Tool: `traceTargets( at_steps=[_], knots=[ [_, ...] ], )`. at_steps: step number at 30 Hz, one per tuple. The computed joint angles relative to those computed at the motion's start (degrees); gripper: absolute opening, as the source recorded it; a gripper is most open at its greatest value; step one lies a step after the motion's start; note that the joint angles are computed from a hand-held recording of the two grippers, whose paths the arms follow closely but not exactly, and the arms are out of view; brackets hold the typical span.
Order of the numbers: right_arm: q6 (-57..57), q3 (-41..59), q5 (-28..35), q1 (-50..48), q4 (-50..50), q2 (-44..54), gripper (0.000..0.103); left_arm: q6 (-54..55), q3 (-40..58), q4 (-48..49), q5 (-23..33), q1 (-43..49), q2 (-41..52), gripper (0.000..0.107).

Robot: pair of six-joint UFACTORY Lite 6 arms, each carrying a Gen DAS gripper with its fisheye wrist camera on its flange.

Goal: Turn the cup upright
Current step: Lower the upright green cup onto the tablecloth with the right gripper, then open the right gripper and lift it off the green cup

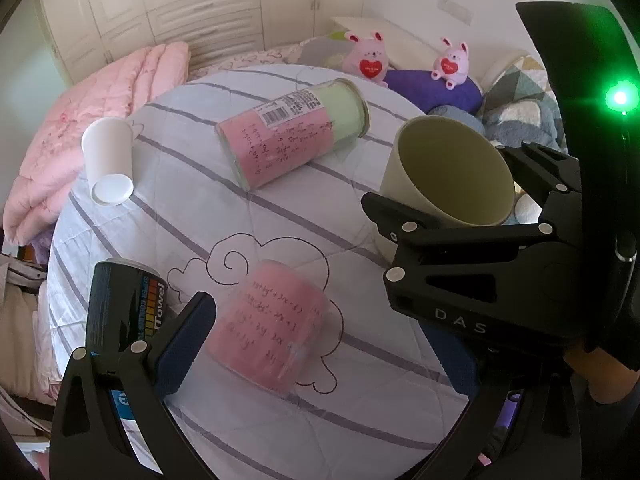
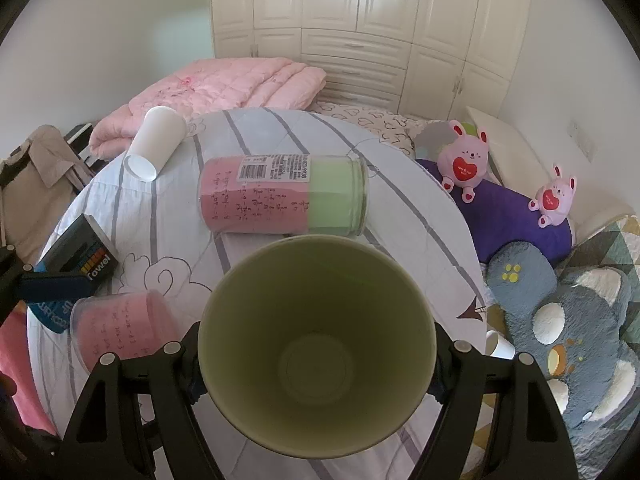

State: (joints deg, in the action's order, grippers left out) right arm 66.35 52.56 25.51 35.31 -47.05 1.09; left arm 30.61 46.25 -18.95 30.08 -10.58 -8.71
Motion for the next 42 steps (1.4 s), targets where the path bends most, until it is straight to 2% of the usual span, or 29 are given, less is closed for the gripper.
traceTargets(
  at_steps=[15, 25, 42],
  knots=[
    [-0.5, 1.3, 1.1, 0.2, -0.1, 1.2, 0.08, 1.0, 0.4, -0.4, 1.0, 1.7, 0.5, 0.102],
    [-0.7, 2.8, 5.0, 2.3, 0.5, 0.9, 0.08, 2.9, -0.2, -1.7, 1.4, 2.7, -0.9, 0.102],
    [1.9, 5.2, 13.6, 7.7, 1.2, -3.6, 0.081, 11.7, -2.1, -7.9, 8.3, 9.7, -7.9, 0.102]
  ],
)
